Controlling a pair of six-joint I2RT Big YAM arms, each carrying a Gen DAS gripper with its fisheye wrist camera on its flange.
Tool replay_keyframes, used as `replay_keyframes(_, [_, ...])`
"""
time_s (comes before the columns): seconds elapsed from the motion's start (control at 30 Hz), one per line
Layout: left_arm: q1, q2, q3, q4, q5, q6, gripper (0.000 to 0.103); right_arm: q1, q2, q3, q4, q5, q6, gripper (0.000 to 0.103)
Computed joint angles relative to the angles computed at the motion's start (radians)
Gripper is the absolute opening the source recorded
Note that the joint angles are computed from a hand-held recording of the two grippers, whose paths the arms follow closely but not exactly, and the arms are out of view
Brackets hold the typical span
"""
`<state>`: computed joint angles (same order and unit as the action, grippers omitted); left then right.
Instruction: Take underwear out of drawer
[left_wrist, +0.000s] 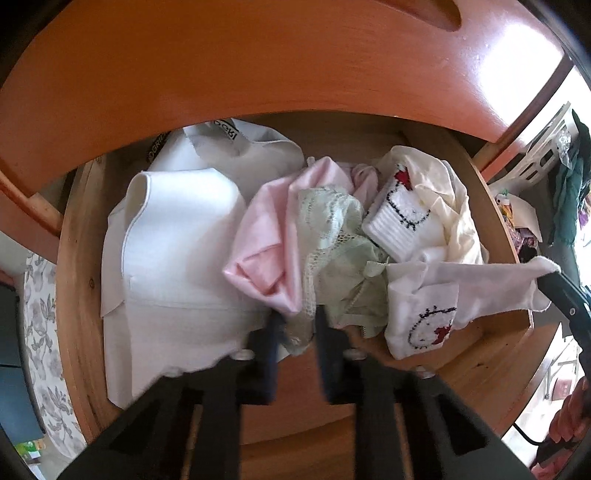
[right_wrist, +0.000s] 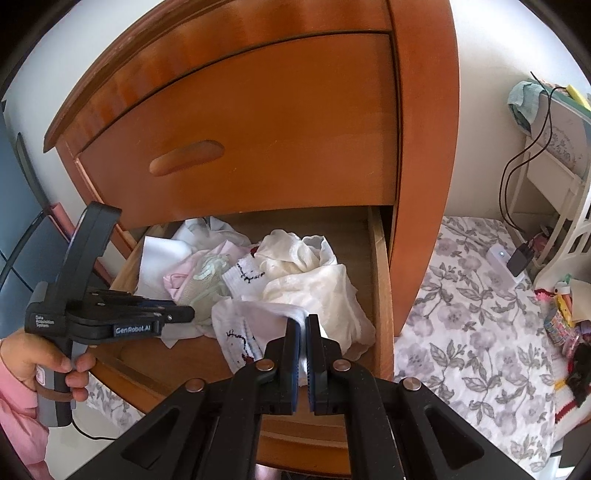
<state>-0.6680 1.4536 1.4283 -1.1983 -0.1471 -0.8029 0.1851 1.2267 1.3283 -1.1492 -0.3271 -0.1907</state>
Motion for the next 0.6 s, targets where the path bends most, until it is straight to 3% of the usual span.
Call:
replay_keyframes(0.23, [-0.004,-0.054,-0.066,0.074,0.024,-0.029,0.005,-0.002,-0.004,-0.005,-0.010,-0.007,0.008,0.003])
replay_keyframes(0.43, [-0.021,-0.136,-0.148,0.179,0.048,-0.076,0.004,-0.006,-0.009,-0.007,-0.017,-0.015,0.015,0.003])
replay_keyframes(0.6, [-0.046,-0.187,-0.180,0.222,0.020,-0.106,0.003,-0.003,-0.017,-0.007,-0.022,-0.021,0.015,0.003])
